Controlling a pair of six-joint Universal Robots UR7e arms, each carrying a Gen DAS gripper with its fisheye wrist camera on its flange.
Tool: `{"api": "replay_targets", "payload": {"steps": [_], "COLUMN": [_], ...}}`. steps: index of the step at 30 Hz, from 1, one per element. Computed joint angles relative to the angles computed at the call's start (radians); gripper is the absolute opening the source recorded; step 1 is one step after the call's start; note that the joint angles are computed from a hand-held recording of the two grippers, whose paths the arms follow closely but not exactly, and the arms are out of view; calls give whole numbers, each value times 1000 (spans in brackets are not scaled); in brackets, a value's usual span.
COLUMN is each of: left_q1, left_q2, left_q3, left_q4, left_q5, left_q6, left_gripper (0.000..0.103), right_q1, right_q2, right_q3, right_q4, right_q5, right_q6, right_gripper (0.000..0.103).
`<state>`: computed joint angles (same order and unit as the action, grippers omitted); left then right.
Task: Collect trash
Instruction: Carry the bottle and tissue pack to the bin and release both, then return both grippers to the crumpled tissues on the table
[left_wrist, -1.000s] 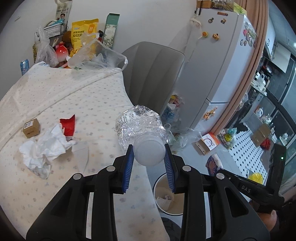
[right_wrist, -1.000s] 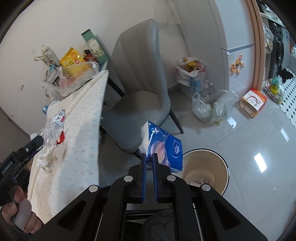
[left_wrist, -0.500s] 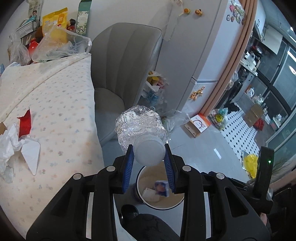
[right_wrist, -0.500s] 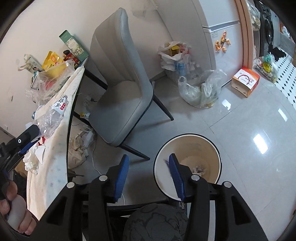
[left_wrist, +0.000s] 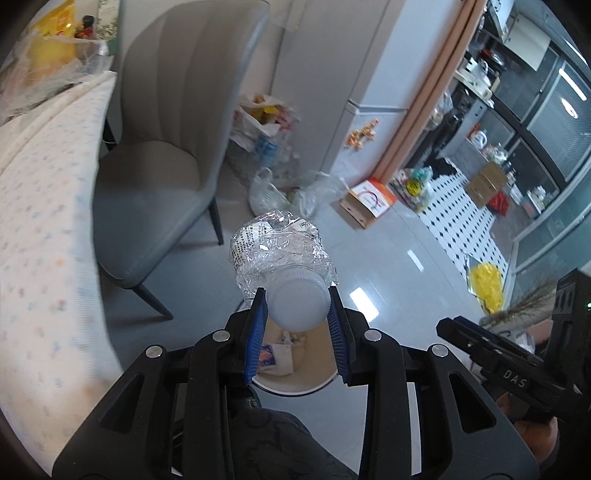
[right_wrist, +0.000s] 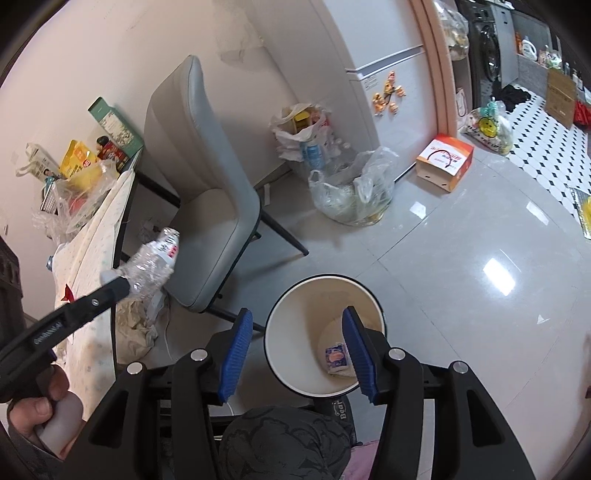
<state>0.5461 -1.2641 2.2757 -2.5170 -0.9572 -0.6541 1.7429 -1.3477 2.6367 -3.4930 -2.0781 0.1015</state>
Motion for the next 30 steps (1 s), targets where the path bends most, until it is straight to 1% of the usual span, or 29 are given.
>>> {"api": "replay_targets", "payload": {"steps": [1,2,4,5,6,8,11,13,14,18,24,27,30], "left_q1": [5,8,20,21,18,13,7,-1,-6,-28,-77,-100,-120], "left_q2": [12,24,37,36,28,8,-30,-64,-85,-165,-317,-397,-472], "left_q3": [-5,-9,-13,-7,1,9,23,34,40,59,89,99,103], "left_q4": [-3,-5,-20,-39,-53,-38,-16,4,16,73,198,282,373], "left_q5": [-15,-23,-34,-33,-25,-4,20,39,49,92,172,209,249], "left_q6": [7,10,8,7,-2,-21,-45,-63,-69,-94,-171,-226,-281], "left_gripper": [33,36,79,83,85,89,89,91,93,95,97,97,97], "right_q1": [0,-2,-5,-5,-6,-5,6,18,26,75,155,198,239], "right_q2": [-12,-23,-44,-48,-53,-52,-46,-33,-27,7,56,82,109], "right_q3": [3,7,18,19,21,21,14,8,5,-18,-61,-86,-115], "right_q4": [4,5,6,7,7,7,15,9,7,4,4,9,20], "right_q5": [-4,-7,-12,-14,-15,-18,-16,-15,-17,-37,-71,-84,-91], "right_q6": [0,-3,-4,-1,-2,-3,0,0,0,5,33,41,48], "right_gripper": [51,51,52,52,53,54,56,58,62,73,88,94,95]}}
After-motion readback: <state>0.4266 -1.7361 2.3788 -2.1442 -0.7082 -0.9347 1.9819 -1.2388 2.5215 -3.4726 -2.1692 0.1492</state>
